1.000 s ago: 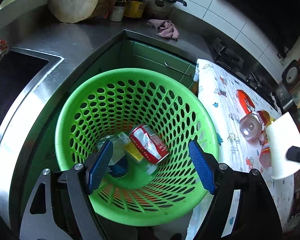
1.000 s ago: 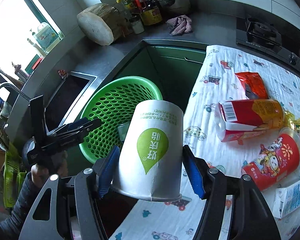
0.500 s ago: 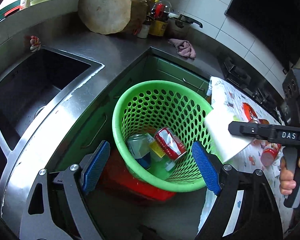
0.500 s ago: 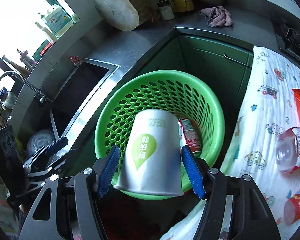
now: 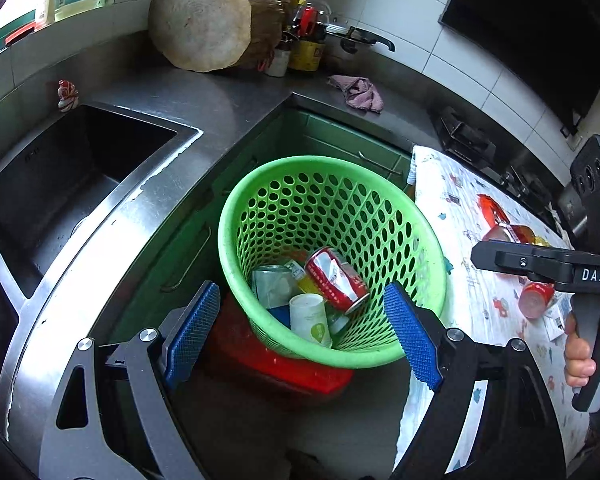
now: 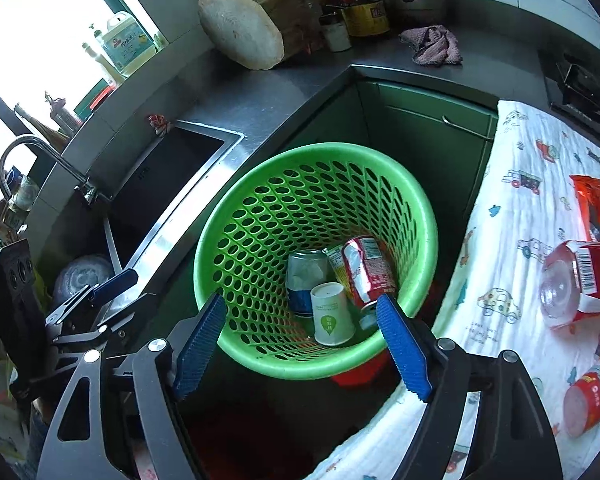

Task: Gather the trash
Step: 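Move right tool to the clear plastic bowl while left tool returns to the table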

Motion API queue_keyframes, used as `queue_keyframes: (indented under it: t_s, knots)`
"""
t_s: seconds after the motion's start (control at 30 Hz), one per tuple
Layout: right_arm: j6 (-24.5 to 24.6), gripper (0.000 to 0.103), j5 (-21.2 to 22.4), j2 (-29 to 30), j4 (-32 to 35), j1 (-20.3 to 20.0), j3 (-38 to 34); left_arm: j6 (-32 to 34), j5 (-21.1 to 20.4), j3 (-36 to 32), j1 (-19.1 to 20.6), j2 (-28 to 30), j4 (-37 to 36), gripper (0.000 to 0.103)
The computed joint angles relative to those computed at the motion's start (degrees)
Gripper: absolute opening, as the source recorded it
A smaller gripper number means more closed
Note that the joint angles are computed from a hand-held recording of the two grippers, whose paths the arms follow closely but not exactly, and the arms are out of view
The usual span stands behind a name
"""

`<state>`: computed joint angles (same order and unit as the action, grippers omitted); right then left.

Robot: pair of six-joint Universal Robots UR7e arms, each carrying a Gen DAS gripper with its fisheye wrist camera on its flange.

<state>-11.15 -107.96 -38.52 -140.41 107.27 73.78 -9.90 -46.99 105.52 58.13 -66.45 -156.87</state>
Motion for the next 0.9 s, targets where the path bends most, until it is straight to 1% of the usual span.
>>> queue_keyframes:
  t_s: [0.13,0.23,0.37,0.47,0.67,0.9]
  knots:
    - [-0.26,0.08,-1.35,-4.43,-4.41,-0.71,5.88,0.55,-0.53,-0.44,-0.94,0.91,0.12,0.084]
    - [0.49,0.081,-2.08,-8.05,-6.83,-1.63,10.31,0.73,-1.25,-0.7,-1.67,1.84,-0.07,0.085]
    - [0.99,0.083,-4.46,-13.18,-10.71,-2.99,16.45,1.11,-2.39,-1.39,-2.86,3.6,0.35,0.085]
    - [1.94,0.084,-5.03,-17.23,-12.32,-4.52,20.4,1.52,-3.48,-1.82,-3.8,4.98,0.28,0.085]
    - [2.86,0.085,-8.32,-25.01,-15.27,-7.83,27.76,2.19,-5.67,-3.04,-5.82,8.25,0.34,0.086]
    - [3.13,0.085,-12.12,-33.24,-17.48,-12.39,33.44,2.51,-7.87,-4.92,-7.93,11.77,1.41,0.086]
